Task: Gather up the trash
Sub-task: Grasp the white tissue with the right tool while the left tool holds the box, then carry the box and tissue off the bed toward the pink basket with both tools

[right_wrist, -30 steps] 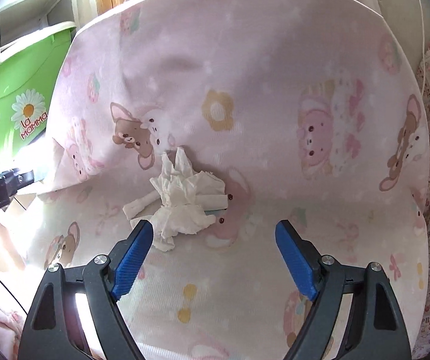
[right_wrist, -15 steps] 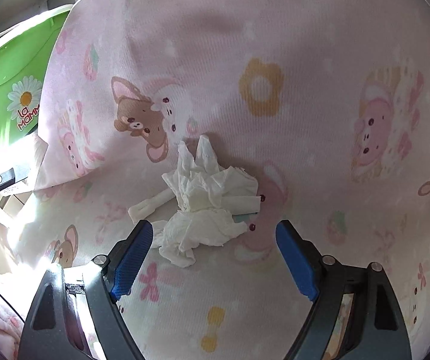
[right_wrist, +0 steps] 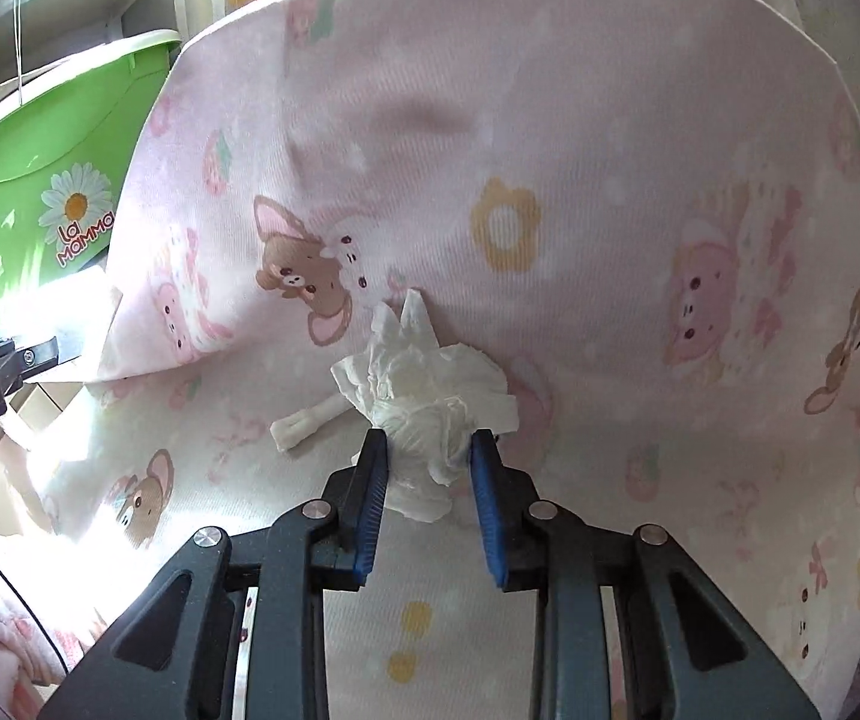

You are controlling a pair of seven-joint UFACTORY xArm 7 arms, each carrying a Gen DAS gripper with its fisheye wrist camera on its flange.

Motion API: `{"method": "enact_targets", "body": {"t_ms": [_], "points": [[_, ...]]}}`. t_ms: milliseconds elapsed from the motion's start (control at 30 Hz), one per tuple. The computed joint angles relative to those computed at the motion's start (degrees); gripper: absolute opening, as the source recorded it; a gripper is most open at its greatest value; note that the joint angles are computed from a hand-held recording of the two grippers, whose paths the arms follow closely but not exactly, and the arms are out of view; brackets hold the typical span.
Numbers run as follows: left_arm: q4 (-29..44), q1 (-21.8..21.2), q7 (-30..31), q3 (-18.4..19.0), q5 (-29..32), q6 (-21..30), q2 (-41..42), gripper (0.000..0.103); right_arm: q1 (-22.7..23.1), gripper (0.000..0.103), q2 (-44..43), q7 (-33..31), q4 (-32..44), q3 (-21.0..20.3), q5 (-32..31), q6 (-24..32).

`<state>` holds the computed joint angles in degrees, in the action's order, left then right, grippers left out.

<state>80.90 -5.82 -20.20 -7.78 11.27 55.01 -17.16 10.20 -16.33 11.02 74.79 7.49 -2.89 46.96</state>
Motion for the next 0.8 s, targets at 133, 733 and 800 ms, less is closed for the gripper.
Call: {"method": "enact_targets", "body": {"t_ms": [133,733,800], "points": [[-0.1,-0.5,0.3,0.4,-1.9,0.6,-0.7,0.072,-0.1,0.03,-2.9,-0.2,-1.7,-1.2,2.3,1.3],[-8.5,-0.8,2.2,-0.8,-3.7,2.7,-11.0,0.072,-0.9,0.03,-15.6,-4.3,-8.2,-1.6,5.6,7.6],[-10.1,-1.0,2.6,-0.7,-4.3,2.9,-12.9,0.072,-1.1,0.03,-16.7,-3.4,-8.6,-1.5,6.0,7.6]]}}
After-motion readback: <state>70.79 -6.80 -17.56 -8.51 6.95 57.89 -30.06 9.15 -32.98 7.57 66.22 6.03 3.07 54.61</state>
